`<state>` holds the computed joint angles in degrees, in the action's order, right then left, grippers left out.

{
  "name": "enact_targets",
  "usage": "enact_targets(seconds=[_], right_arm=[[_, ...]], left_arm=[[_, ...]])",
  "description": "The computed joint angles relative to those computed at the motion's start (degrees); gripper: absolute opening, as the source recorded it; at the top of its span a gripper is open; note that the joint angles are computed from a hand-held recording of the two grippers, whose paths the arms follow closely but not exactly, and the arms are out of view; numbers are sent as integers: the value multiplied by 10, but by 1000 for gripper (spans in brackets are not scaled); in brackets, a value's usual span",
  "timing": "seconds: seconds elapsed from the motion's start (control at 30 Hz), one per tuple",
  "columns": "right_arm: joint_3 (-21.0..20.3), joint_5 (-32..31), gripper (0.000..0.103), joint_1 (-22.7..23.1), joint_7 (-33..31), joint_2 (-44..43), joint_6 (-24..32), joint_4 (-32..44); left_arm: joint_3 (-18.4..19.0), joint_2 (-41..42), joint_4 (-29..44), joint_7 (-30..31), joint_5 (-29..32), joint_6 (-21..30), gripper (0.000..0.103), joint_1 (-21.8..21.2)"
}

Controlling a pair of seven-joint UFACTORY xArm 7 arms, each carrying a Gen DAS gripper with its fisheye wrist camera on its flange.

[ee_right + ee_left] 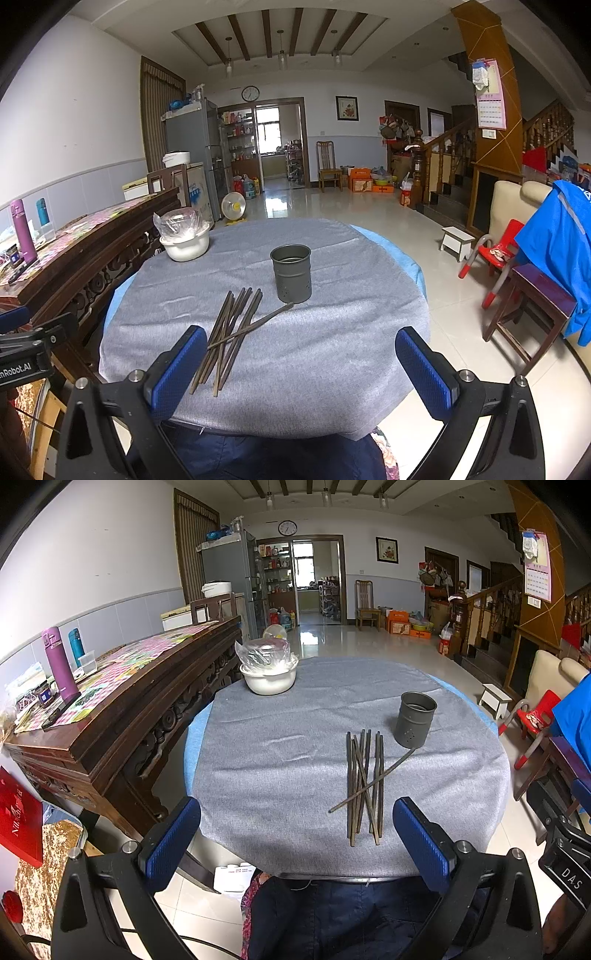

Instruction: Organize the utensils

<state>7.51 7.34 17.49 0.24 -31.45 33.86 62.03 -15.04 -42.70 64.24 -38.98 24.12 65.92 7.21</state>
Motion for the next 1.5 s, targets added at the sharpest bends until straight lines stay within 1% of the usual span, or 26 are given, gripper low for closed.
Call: enact_targets(seconds=[0.37, 0.47, 0.53, 0.57, 0.6, 0.67, 0.73, 0.77, 0.8, 0.87, 0.9, 0.93, 0.97, 1.0, 1.03, 1.07, 1.13, 1.17, 1.2, 1.23, 1.27, 1.33, 1.37, 1.47, 1.5], right_arm=[[2, -3, 103, -1, 0, 20, 3, 10], [-11, 16, 103, 11, -14, 51, 17, 35], [-26, 40, 103, 22, -34, 91, 45, 74], [-34, 58, 103, 26, -45, 114, 67, 99], [-46, 89, 103, 32, -59, 141, 92, 128], [-58, 146, 103, 32, -74, 199, 144, 189], [-54, 178, 102, 21, -72, 260, 180, 247], [-49, 185, 97, 14, -71, 282, 190, 267], [-43, 191, 93, 8, -59, 323, 215, 308], [-27, 204, 65, -5, -36, 377, 249, 360], [-18, 216, 59, -11, -19, 421, 274, 403], [-10, 215, 53, -14, -3, 448, 286, 430], [-3, 205, 50, -14, 20, 478, 293, 458], [2, 191, 48, -12, 48, 507, 300, 486], [6, 183, 43, -11, 73, 535, 307, 512], [11, 178, 40, -11, 95, 564, 314, 542], [16, 160, 40, -4, 136, 612, 323, 594], [19, 152, 40, -2, 149, 630, 330, 617], [20, 142, 40, 2, 162, 651, 340, 644], [22, 134, 40, 6, 175, 667, 351, 669], [20, 121, 40, 14, 190, 687, 364, 700], [17, 98, 39, 29, 218, 726, 397, 762], [17, 92, 38, 32, 226, 736, 407, 778], [8, 61, 37, 50, 268, 798, 467, 882], [7, 54, 36, 52, 280, 821, 486, 921]], left_arm=[[9, 7, -7, -1, -8, -4, 103, -5], [23, 18, -12, 3, -15, -16, 103, -7], [44, 33, -13, 13, -34, -25, 103, -15], [54, 36, -16, 18, -44, -28, 103, -18], [67, 41, -17, 22, -57, -32, 103, -21], [92, 50, -22, 28, -85, -40, 103, -23], [116, 60, -26, 38, -112, -45, 103, -24], [123, 65, -27, 44, -122, -47, 103, -24], [130, 71, -28, 50, -133, -49, 103, -24], [147, 89, -27, 72, -153, -55, 103, -26], [151, 98, -26, 79, -159, -61, 103, -25], [159, 108, -25, 91, -170, -67, 102, -26], [166, 116, -22, 101, -182, -70, 101, -27], [174, 126, -18, 111, -197, -71, 98, -29], [184, 138, -13, 125, -214, -75, 93, -32], [190, 148, -8, 136, -227, -76, 90, -32], [201, 168, 3, 161, -253, -80, 80, -33], [207, 180, 10, 175, -268, -82, 77, -35], [214, 193, 19, 188, -285, -82, 72, -36], [221, 211, 31, 201, -305, -80, 65, -37], [225, 222, 40, 211, -321, -79, 62, -36], [234, 250, 60, 240, -358, -78, 52, -35], [235, 264, 71, 246, -368, -72, 50, -32], [236, 296, 97, 277, -402, -60, 45, -24], [236, 305, 104, 284, -412, -53, 39, -21]])
